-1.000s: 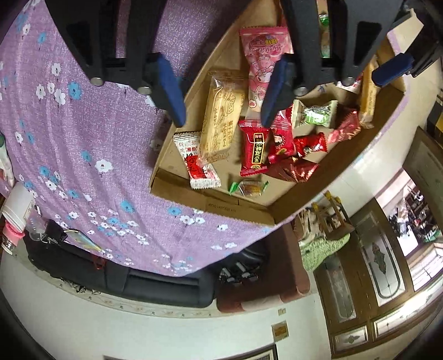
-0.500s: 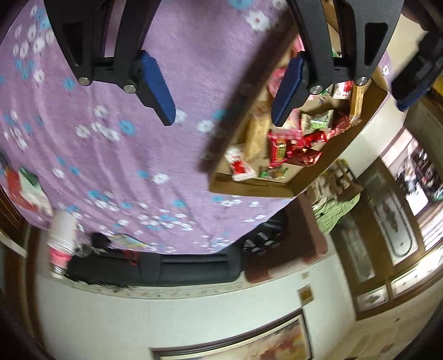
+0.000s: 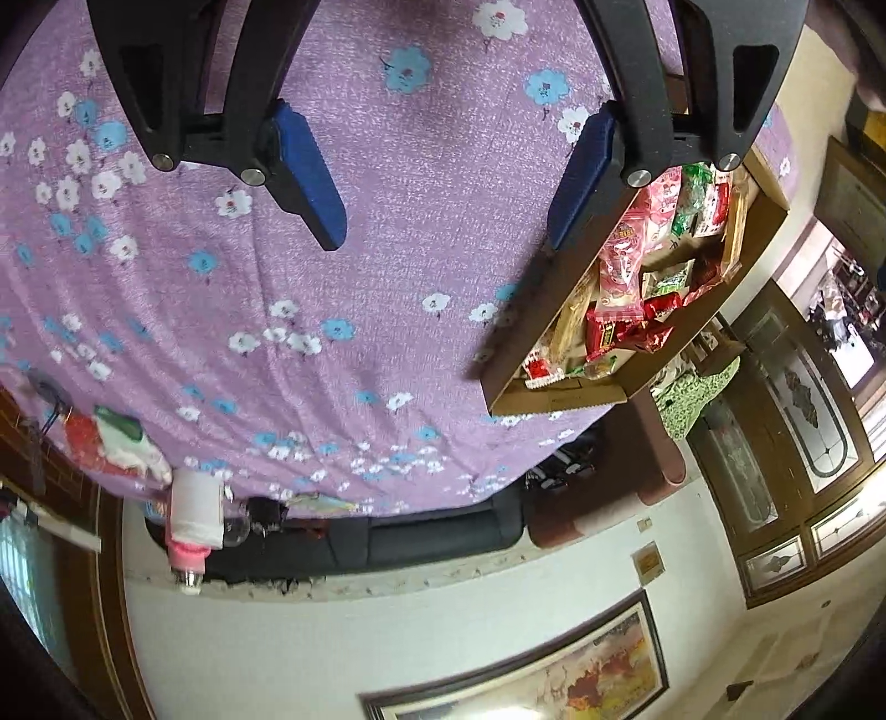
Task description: Organize snacks
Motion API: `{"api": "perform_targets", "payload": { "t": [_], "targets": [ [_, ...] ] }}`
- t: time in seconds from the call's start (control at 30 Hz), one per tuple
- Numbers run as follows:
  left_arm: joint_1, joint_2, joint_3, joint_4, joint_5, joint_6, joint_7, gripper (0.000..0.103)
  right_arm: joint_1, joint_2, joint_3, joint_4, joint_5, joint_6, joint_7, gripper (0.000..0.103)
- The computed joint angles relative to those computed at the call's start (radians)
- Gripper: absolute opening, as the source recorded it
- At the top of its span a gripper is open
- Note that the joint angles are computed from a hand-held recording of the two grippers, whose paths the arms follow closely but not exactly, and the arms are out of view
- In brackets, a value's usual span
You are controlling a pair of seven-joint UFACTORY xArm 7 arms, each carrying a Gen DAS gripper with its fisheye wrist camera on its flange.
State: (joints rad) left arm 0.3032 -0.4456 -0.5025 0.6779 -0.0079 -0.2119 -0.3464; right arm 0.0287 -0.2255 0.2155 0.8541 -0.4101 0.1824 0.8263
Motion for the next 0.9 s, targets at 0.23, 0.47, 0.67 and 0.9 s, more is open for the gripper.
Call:
{"api": "perform_targets", "payload": {
  "t": [0.23, 0.47, 0.67, 0.9],
  "targets": [
    [0.034, 0.027, -0.045, 0.053, 0.050, 0.103, -0.039, 0.103, -0.133, -0.060, 0.124, -0.024, -0.208, -0.032, 0.143, 0.089],
    [0.059, 0.026, -0.062, 0.059, 0.142, 0.127, -0.115, 0.103, -0.120, -0.066, 0.122, -0.031, -0.242, -0.012, 0.153, 0.090],
    [0.131, 0.032, -0.105, 0.095, 0.212, 0.236, -0.208, 0.103, -0.109, -0.060, 0.126, -0.019, -0.274, 0.022, 0.170, 0.091],
    [0.081, 0.088, -0.034, 0.127, 0.278, 0.348, -0.250, 0.103, -0.056, -0.042, 0.111, 0.001, -0.315, 0.086, 0.182, 0.092]
  ]
}}
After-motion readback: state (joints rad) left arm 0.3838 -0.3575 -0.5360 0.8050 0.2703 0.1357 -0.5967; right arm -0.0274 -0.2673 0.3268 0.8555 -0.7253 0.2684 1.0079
